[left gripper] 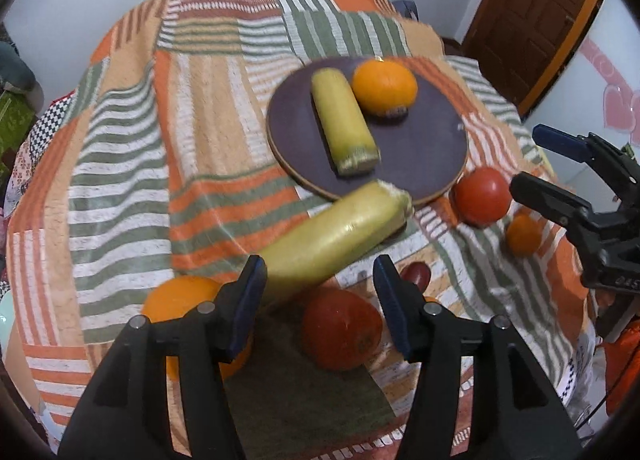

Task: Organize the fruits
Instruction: 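Grasp the pale yellow zucchini with the left tool while the right tool grasps a red tomato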

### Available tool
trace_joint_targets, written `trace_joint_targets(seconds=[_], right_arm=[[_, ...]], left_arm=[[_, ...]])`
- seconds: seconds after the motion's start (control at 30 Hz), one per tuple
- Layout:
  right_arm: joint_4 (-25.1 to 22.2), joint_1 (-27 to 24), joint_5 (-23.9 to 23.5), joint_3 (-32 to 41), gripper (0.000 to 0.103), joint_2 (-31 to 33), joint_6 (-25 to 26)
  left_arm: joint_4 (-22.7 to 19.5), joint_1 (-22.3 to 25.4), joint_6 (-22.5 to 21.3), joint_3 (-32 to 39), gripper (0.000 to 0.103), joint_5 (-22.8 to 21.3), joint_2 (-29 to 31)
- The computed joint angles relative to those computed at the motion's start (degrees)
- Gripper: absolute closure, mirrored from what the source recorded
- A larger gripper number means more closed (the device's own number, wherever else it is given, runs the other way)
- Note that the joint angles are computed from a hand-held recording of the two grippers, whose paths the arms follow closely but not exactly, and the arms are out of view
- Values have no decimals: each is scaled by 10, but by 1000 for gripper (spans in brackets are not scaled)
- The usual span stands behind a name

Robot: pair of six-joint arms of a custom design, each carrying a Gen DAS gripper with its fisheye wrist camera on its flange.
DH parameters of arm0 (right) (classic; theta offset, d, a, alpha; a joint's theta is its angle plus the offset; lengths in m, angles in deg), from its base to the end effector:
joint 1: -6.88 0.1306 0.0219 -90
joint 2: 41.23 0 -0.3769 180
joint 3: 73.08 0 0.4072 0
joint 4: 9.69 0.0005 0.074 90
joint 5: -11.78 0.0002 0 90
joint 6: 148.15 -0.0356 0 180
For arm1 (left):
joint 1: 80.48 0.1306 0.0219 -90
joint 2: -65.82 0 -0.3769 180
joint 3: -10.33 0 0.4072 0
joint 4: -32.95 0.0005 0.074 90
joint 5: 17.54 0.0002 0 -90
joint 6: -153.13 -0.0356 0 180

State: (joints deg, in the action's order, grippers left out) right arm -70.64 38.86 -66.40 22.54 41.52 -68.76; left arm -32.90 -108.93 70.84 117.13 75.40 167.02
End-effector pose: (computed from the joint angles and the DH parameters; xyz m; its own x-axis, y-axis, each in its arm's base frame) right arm 0.3806 0.2285 0.5141 -0.6944 -0.2211 -0.6847 -0.2792 0.9599 -0.0268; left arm 0.4865 -0.2662 0.4448 -0.8233 0.2937 -0.4858 0.3912 0.9136 -0.1107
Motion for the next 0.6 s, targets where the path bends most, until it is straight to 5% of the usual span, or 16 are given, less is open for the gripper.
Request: trace_joint_targets(seconds=[0.27,0.6], right_arm=[[-9,-9,-19,-40,21,-10,-25],[-2,-18,-31,-51,21,-9,-29]], left_arm=[[10,-7,-16,9,36,-36,22],[21,-14,-37,28,37,-66,52]])
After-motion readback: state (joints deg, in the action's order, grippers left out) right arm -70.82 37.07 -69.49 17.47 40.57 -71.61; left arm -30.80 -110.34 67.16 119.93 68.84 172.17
